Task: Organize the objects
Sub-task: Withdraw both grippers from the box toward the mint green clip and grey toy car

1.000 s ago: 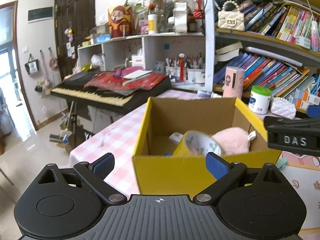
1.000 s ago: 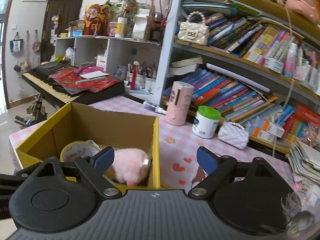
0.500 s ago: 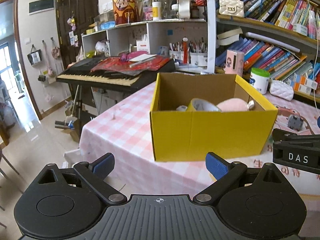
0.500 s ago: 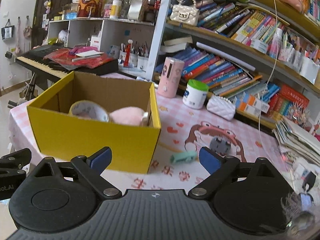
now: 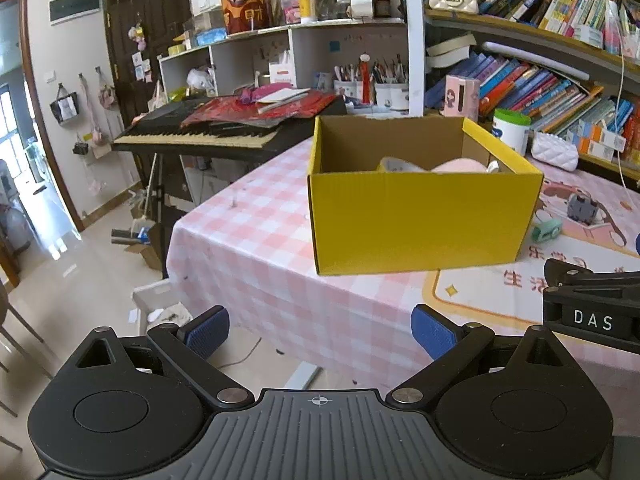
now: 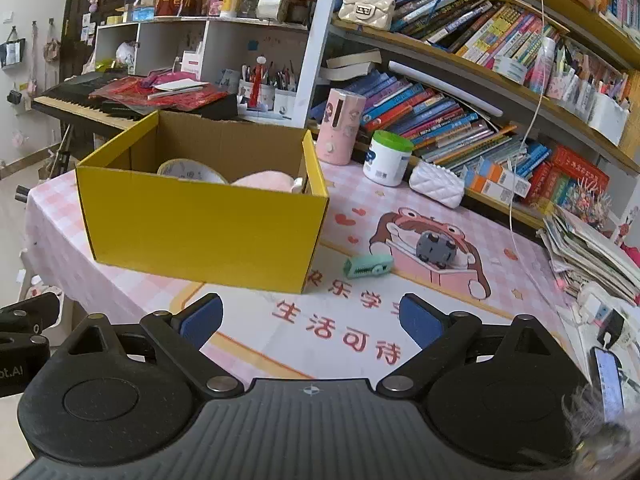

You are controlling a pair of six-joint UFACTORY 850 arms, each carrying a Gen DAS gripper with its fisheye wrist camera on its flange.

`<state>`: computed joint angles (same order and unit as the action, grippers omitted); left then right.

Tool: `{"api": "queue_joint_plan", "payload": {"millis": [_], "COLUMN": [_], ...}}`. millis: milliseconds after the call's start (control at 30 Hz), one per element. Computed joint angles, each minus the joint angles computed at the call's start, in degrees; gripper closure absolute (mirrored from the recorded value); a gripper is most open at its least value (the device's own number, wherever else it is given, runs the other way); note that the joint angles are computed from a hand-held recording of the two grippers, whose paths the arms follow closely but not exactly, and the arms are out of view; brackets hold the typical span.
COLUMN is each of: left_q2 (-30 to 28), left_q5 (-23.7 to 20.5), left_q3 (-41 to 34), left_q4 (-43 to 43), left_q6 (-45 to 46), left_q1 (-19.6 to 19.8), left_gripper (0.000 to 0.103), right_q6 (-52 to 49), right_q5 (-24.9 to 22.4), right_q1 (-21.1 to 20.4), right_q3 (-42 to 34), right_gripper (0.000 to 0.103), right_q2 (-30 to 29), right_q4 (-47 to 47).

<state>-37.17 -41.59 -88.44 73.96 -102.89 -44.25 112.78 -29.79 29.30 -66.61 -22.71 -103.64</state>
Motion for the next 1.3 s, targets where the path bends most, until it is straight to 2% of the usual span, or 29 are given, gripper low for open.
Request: {"api": "queue_joint_plan", "payload": {"millis": [400,667,1300], "left_q2": [0.88,0.66,-4.61], "left_q5": [1.89,5.35,12.65], "left_q3": [1.64,1.52,-6.34], "left_q4": [0.32,-0.62,-4.98], "left_q6": [1.38,3.63,14.41], "left_q1": [-0.72,-0.8,-0.73], "left_gripper": [0.004,0.004,0.004], "right_q6": [0.22,-1.64,-3.72], "right_q5": [-1.57,-1.75,-5.31], "right_q1": [0.72,0.4,-2.32], "right_q3": [3.21,4.45,6.13], "right_gripper": [0.007,0.005,0.003], "right_q2": [2.01,2.99,4.18], "right_q4": [3.58,8.22,16.87]}}
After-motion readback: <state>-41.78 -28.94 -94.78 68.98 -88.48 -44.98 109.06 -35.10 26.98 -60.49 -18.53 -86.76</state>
